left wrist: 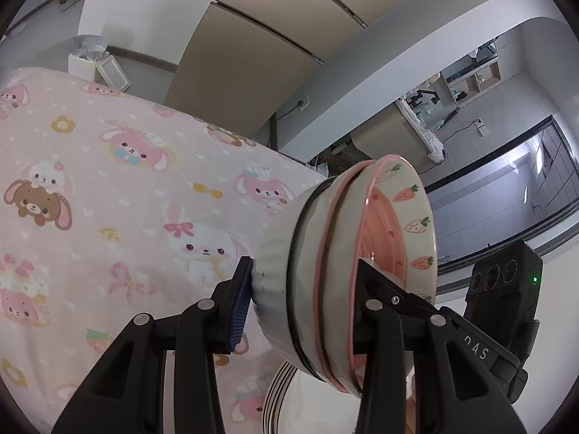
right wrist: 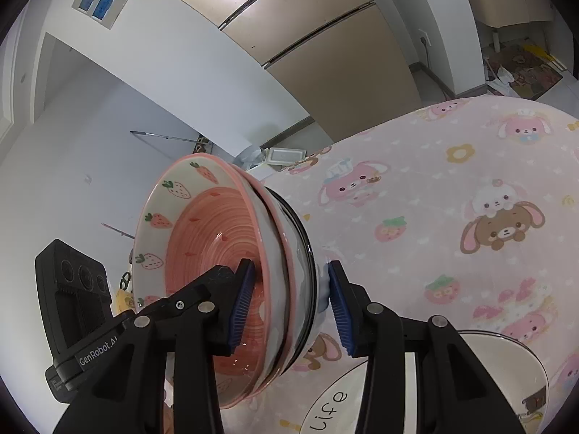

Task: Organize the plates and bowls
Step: 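Lift and carry the bowl stack with both grippers over the plate stack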

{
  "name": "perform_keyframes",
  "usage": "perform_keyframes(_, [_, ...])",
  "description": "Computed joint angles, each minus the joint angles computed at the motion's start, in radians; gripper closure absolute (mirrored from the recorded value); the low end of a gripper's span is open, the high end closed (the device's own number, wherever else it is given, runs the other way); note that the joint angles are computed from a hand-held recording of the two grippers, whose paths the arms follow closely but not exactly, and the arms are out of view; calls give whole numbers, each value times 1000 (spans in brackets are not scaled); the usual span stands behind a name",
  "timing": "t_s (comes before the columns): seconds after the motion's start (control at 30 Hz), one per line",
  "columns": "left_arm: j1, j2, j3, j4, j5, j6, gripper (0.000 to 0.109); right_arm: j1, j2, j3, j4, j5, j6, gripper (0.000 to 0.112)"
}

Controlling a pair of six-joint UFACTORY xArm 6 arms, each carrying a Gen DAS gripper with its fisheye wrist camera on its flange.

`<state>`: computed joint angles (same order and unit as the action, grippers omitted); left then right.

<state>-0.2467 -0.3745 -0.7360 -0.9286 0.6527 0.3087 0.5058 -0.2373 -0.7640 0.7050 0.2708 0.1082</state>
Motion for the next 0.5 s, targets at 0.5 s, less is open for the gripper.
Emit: perform_keyframes(0.5, [-28, -88, 13, 33, 49, -86, 68, 1, -167, 73, -373, 70, 367, 68])
